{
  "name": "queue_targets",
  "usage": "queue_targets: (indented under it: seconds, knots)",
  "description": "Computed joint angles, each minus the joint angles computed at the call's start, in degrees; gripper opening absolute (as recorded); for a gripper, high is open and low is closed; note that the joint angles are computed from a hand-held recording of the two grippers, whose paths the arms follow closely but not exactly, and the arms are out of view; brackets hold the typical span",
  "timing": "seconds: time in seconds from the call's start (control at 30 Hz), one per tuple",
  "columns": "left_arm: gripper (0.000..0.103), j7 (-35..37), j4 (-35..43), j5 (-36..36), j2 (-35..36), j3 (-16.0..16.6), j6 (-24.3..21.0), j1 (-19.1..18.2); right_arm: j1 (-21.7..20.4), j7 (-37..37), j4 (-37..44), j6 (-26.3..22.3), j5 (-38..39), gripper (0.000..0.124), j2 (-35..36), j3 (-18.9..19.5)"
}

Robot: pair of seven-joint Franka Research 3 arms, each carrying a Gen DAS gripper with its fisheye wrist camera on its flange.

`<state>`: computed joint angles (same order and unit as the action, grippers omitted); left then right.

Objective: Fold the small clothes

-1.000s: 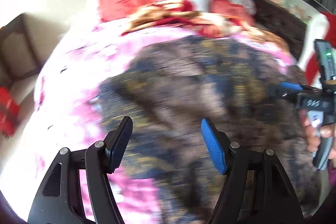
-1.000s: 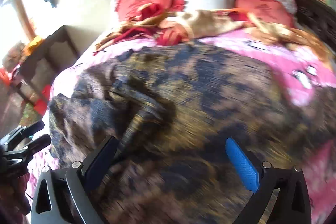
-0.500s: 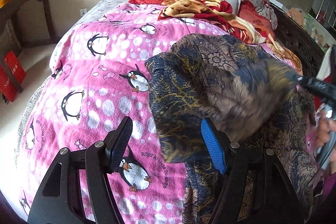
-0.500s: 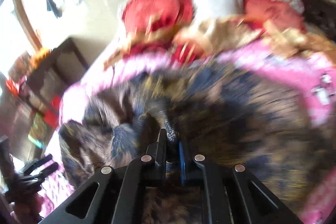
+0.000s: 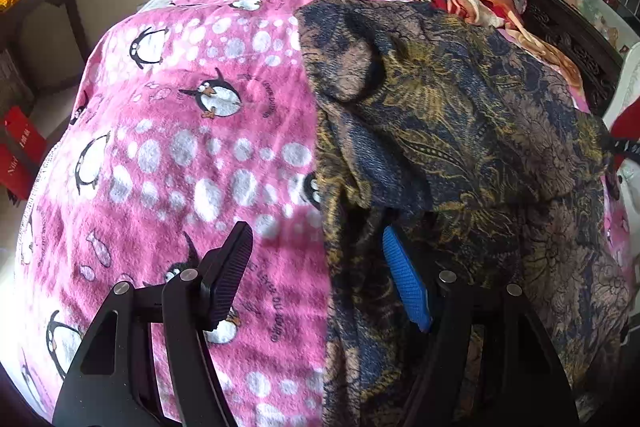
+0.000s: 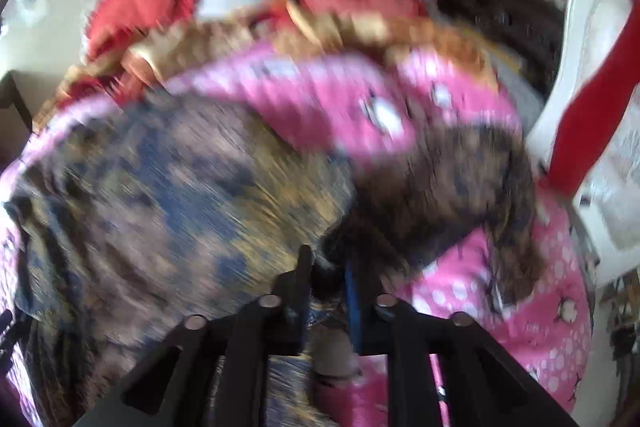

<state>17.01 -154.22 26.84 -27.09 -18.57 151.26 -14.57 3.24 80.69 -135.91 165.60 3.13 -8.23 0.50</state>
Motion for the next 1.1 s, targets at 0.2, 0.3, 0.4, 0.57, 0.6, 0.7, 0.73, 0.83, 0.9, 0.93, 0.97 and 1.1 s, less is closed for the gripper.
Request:
queue_targets:
  seconds: [0.2,0.3,0.4,0.57,0.6,0.7,0.73,0.83,0.9,0.93,0.97,1.1]
  knots:
    - [0.068,-2.88,-0.38,1.06,1.76,0.61,2.52,2.51,24.50,-46.35,6.77,-10.92,44.30,0.072,-0.90,-8.96]
    - [0.068,-5.21,-1.42,2.03,1.38,0.14,4.88,3.69,26.65,-53.65,12.11,-15.52,47.91,0.072,3.99,-4.26]
    - [0.068,-6.98,-2.68,3.15,0.62,-0.23,7.45,4.68,27.30,-52.99,17.30,-14.17,41.59,0.072,10.50,0.81]
    - [0.068,-9.69,-6.99,4.99,-2.13,-0.88,15.60,7.33,26.11,-39.93,30.24,-24.85,25.70,0.004,22.54,3.01]
    - [0.068,-9.92,-8.04,5.19,-2.78,-0.99,17.57,8.00,24.91,-39.18,32.28,-26.77,27.18,0.004,23.98,3.90]
    - [0.068,-9.24,-10.71,4.65,-4.86,-1.14,22.29,9.39,19.62,-43.30,36.60,-33.01,35.64,0.004,26.09,8.31]
    - [0.068,-9.29,-11.67,4.24,-6.43,-1.74,22.66,9.96,17.85,-45.15,37.53,-34.90,39.63,0.004,26.56,9.78]
    - [0.068,-7.94,-13.06,2.43,-10.34,-1.85,19.79,9.64,17.92,-44.38,39.08,-33.70,41.81,0.004,28.57,10.88]
    - [0.068,-6.18,-13.05,1.34,-11.75,-0.85,17.17,8.55,19.90,-42.23,38.69,-29.33,37.88,0.004,30.03,10.52]
    - [0.068,-5.44,-12.93,1.10,-12.40,-0.61,16.40,8.46,20.25,-41.52,37.71,-27.80,36.87,0.004,30.10,10.53]
    - [0.068,-4.86,-12.48,0.93,-12.73,-0.66,15.56,8.50,19.82,-41.13,37.01,-27.50,37.18,0.006,29.96,10.84]
    - [0.068,-3.24,-9.49,1.51,-11.06,-1.35,14.80,10.04,15.84,-43.49,30.84,-27.14,44.58,0.028,23.43,11.70]
